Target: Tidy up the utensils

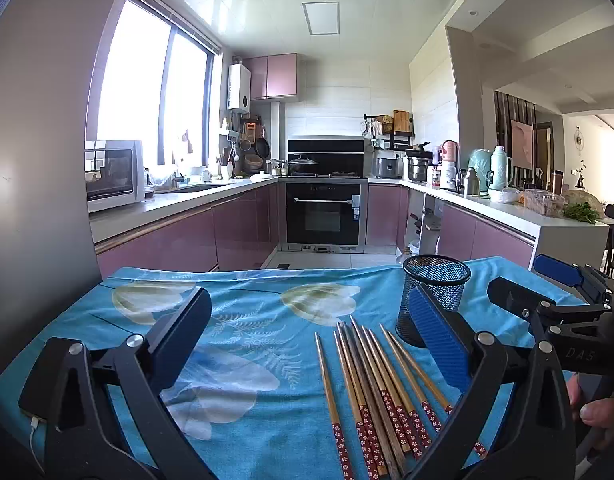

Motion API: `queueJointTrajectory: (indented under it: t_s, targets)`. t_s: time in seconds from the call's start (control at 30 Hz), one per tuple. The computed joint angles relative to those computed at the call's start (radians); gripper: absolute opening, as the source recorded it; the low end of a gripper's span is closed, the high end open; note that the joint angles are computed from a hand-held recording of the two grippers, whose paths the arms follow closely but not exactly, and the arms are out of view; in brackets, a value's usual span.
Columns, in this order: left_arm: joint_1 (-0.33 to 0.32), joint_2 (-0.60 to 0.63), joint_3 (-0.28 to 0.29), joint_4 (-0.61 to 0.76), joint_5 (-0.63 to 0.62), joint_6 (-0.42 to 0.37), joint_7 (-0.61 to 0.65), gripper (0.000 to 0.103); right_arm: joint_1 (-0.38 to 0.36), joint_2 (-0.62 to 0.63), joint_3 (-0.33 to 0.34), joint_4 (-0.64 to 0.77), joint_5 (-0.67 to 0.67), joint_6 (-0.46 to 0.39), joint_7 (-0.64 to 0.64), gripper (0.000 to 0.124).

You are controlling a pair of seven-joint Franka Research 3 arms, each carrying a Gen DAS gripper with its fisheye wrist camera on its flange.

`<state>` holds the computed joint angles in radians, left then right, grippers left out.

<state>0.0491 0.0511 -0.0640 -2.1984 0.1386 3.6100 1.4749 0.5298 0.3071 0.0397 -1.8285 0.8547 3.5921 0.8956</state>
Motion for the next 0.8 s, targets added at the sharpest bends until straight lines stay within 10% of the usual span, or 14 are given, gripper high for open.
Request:
queueJointTrajectory:
  t_s: [0.8]
  targets:
    - [-0.008, -0.014, -0.008, -0.018, -0.032, 0.006, 0.028, 0.097, -0.007, -0.011, 0.013, -0.012, -0.001, 0.022, -0.004, 0.097]
